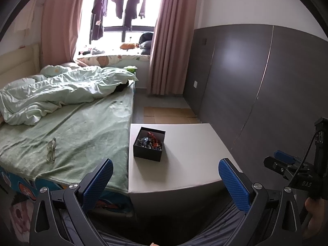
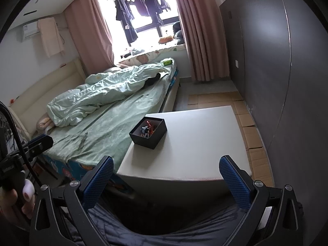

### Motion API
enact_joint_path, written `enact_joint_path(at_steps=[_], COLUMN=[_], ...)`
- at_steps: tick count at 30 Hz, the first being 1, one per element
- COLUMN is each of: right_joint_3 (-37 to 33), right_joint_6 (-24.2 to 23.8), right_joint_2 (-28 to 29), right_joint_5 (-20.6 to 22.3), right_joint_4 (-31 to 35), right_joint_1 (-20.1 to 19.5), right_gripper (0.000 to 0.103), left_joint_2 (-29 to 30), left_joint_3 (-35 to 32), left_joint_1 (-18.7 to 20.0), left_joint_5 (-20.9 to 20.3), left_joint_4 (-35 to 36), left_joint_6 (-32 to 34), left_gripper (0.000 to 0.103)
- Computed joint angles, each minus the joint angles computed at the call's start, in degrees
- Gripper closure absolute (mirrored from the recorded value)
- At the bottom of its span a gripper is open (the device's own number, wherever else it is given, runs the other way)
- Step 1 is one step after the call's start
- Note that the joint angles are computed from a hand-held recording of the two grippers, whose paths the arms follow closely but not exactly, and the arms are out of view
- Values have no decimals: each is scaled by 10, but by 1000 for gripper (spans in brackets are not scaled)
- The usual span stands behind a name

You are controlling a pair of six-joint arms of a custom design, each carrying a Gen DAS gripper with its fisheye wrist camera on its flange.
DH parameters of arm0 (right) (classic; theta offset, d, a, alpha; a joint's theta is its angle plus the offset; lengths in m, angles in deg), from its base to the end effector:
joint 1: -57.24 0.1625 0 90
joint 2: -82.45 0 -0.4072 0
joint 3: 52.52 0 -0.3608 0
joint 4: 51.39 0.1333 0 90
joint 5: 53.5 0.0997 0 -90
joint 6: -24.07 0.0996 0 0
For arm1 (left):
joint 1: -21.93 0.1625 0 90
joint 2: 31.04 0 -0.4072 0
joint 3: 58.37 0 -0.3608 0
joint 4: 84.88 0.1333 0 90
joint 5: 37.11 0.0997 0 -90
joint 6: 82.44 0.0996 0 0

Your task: Organize jewelry

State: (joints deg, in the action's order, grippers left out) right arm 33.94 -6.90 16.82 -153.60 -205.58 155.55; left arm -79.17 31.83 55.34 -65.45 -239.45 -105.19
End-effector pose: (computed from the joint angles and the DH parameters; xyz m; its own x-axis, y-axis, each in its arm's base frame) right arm 0.2078 -0.6215 0.4023 -0.7961 -0.3901 0.4626 -0.6004 0.6049 -0.5231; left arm -0.4208 -0.5423 0.2184 -0.7986 -0.0023 -0.6019 0.5014 0.5507 -0.6674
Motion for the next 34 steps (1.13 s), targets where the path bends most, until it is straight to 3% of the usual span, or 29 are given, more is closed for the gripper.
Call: enact_joint_path(at_steps=[34], right_joint_3=[5], right_joint_6=[4], right_joint_2=[-5], right_joint_5=[3], right_joint_4=[-12], right_joint_1=[0], right_gripper=[0], left_joint_2=[2], left_joint_3=[8], left_joint_1=[-3], left_joint_5=[5], left_joint_4=[-26], left_joint_6=[23], left_gripper=[0])
